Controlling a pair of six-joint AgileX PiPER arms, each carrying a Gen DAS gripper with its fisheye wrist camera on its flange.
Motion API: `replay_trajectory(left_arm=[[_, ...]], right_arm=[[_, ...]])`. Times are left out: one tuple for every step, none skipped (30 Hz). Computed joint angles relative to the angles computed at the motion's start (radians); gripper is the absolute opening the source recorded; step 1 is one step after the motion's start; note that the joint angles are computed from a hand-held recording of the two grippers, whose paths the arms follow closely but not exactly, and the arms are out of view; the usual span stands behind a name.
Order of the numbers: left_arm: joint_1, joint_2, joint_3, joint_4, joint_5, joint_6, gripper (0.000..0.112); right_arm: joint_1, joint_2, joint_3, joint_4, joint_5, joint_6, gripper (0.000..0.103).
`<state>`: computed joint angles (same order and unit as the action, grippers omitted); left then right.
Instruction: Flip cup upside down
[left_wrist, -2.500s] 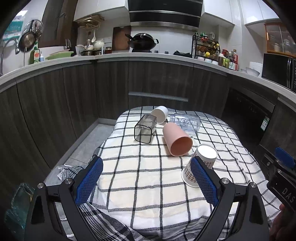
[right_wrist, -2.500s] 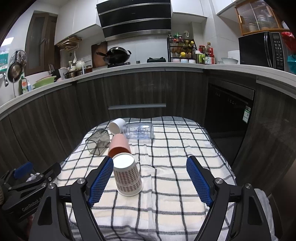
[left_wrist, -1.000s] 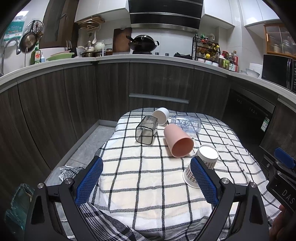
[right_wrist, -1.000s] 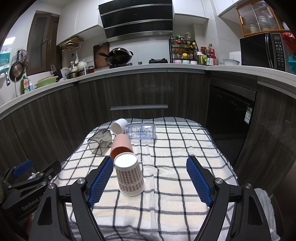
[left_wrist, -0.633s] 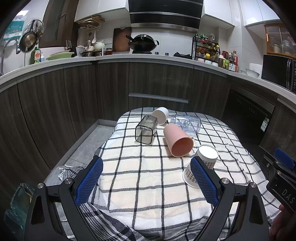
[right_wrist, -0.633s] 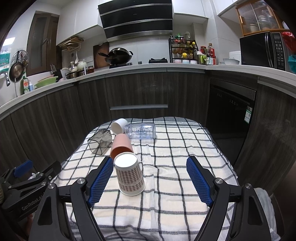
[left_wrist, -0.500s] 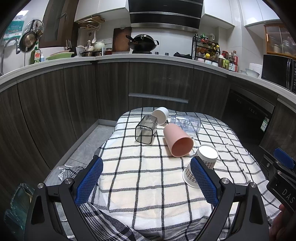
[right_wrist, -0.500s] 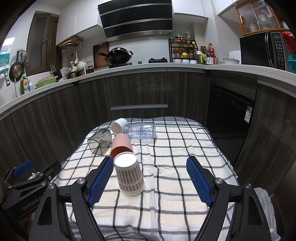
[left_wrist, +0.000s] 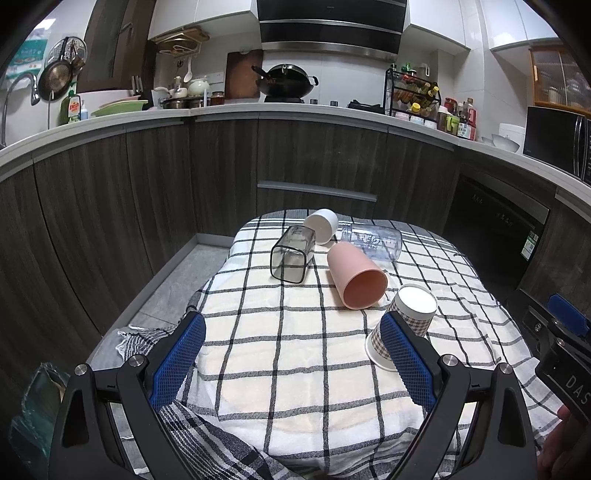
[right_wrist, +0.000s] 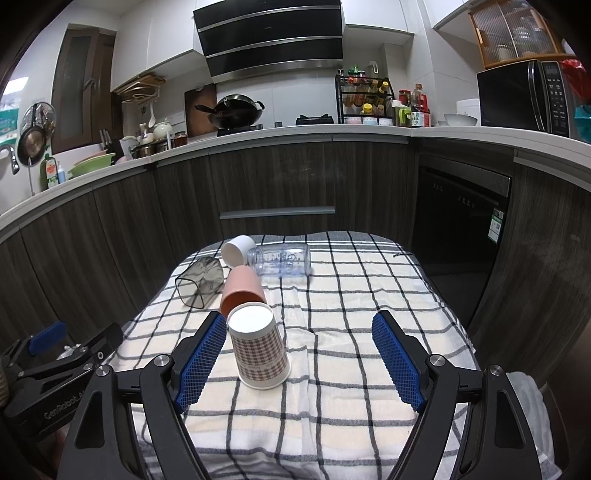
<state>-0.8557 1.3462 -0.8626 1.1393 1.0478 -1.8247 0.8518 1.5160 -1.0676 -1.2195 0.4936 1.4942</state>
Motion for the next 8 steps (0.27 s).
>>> replay_trajectory(left_arm=[[0.002, -0.002, 0.002, 0.001, -0.004, -0.001, 0.097], [0.003, -0.002, 0.001, 0.001, -0.008, -0.002, 0.097], [0.009, -0.001, -0.001, -0.002, -0.013, 0.004, 0.097], [0.009, 0.001, -0.003, -0.004, -0.015, 0.007, 0.097], [0.007, 0.001, -0.003, -0.004, -0.013, 0.007, 0.097], [0.006, 0.002, -0.003, -0.001, -0.010, 0.005, 0.097], [0.003, 0.006, -0.003, 0.003, -0.004, 0.003, 0.097], [0.002, 0.008, -0.004, 0.002, -0.001, 0.005, 0.099]], right_arm=[[0.000, -0.001, 0.000, 0.001, 0.001, -0.001, 0.081], [0.001, -0.001, 0.000, 0.002, 0.001, -0.001, 0.081], [0.001, -0.001, -0.001, 0.000, 0.002, 0.001, 0.081], [0.001, -0.001, -0.001, -0.002, 0.002, 0.003, 0.081], [0.001, -0.001, -0.001, -0.001, 0.002, 0.002, 0.081], [0.001, 0.001, -0.001, -0.004, 0.002, 0.006, 0.081], [0.002, 0.001, 0.000, -0.005, 0.003, 0.007, 0.081], [0.000, 0.003, -0.002, 0.003, 0.002, -0.002, 0.081]])
